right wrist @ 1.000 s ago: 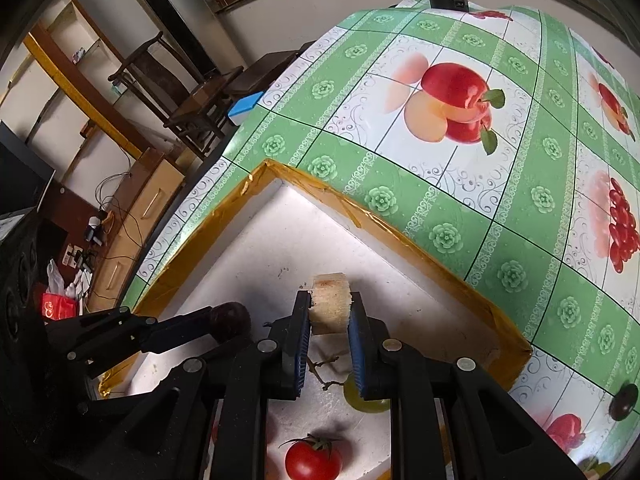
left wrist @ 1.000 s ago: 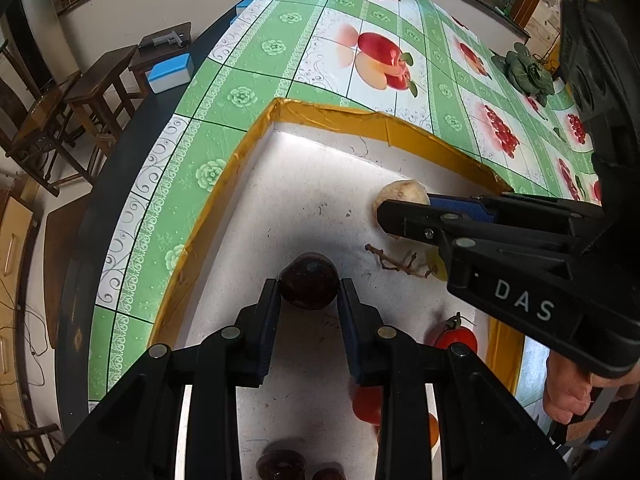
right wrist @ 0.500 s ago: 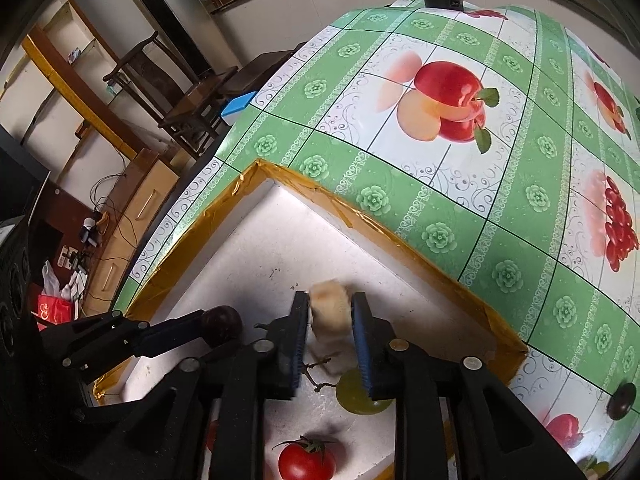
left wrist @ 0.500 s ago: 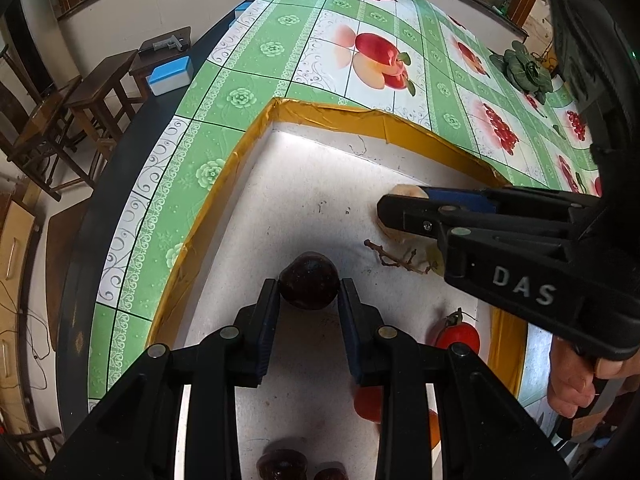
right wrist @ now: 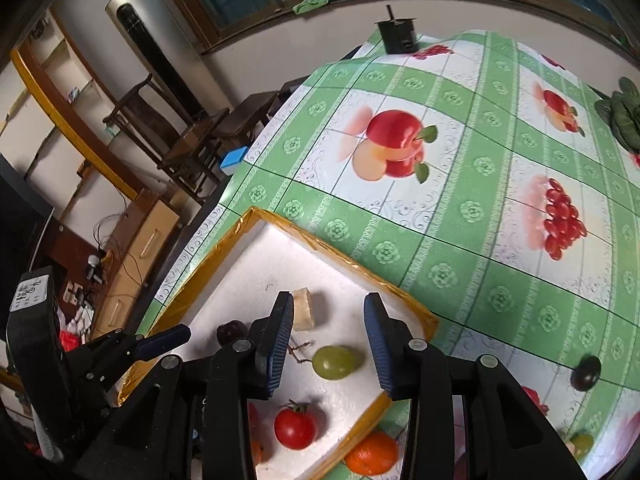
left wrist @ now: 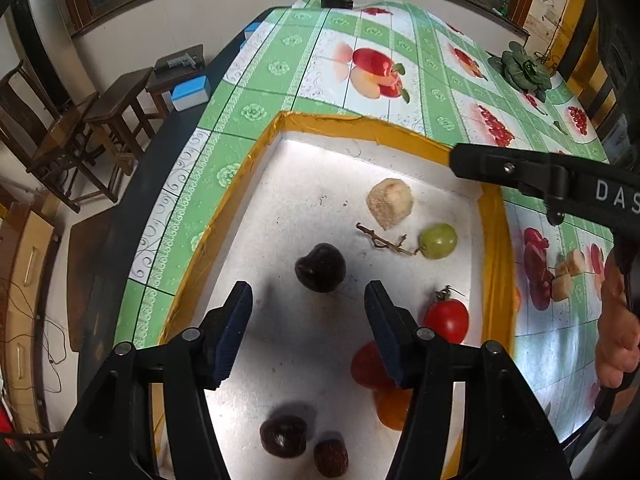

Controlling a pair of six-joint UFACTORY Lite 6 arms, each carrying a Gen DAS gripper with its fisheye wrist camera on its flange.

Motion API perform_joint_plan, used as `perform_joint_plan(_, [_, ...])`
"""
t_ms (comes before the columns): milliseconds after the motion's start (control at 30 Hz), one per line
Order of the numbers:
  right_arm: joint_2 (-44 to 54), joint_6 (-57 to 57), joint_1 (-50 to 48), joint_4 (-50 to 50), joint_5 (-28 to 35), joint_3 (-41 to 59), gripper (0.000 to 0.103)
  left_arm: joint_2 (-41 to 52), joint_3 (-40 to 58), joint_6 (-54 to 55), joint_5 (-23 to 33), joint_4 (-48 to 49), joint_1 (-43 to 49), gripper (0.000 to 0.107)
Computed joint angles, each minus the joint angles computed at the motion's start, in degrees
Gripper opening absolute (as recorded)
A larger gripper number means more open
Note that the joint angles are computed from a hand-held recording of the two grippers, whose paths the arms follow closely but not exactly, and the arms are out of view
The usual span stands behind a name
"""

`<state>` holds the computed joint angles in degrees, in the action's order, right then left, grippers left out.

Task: Organize fruits
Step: 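Release the bread piece with the right tool while the left tool releases the dark plum in the tray, then move both tools back toward the remaining fruits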

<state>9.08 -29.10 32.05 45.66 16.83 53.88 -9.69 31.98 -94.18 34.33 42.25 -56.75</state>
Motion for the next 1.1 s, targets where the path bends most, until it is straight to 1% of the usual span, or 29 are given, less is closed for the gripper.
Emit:
perform_joint_plan(33, [-1.5, -0.7, -0.5, 0.7, 0.0, -1.4, 0.041, 0.0, 0.4, -0.3, 0.9, 0.0, -0.8, 0.059])
perform_joint_plan(200, [-8.1, -2.2, -2.2, 2.0, 0.0, -7.6, 0.042, 0.0, 2.4, -2.0, 4.4, -0.5, -4.5, 0.059])
perform_joint_plan(267, [-11.8, -3.6, -3.6, 2.6, 0.7, -11.0, 0.042, 0.5, 3.5, -2.6, 6.1, -0.5, -6.1, 0.064])
perform_joint_plan(300, [-13.4, -3.8, -4.0, 2.5, 0.7, -12.4, 0.042, 0.9, 4.3, -3.0, 7.3, -0.4, -7.2, 0.068])
perform_joint_plan(333, [-14.8, -4.1, -4.4, 2.5, 0.8, -13.6, 0.042, 1.1, 4.7, -3.6, 8.1, -0.3, -8.1, 0.069])
perform_joint_plan(500, [-19.9, -5.9, -7.0, 3.7, 1.6, -18.9, 0.042, 2.6, 7.4, -4.7, 10.8, -0.5, -11.4, 0.069])
perform_joint_plan(567, [-22.1, -5.8, -8.1, 3.1, 2.2, -20.8, 0.042, 2.9, 8.1, -5.2, 11.3, -0.4, -12.3, 0.069])
perform_joint_plan(767, [-29.0, -1.9, -11.6, -3.1, 4.4, -25.2, 0.042, 5.6, 11.2, -7.1, 12.3, 0.0, -14.9, 0.069])
perform_joint_plan(1100, [-38.8, -7.7, -23.2, -2.8, 11.2, -31.8, 0.042, 11.6, 17.9, -6.8, 13.3, -0.6, -18.3, 0.069])
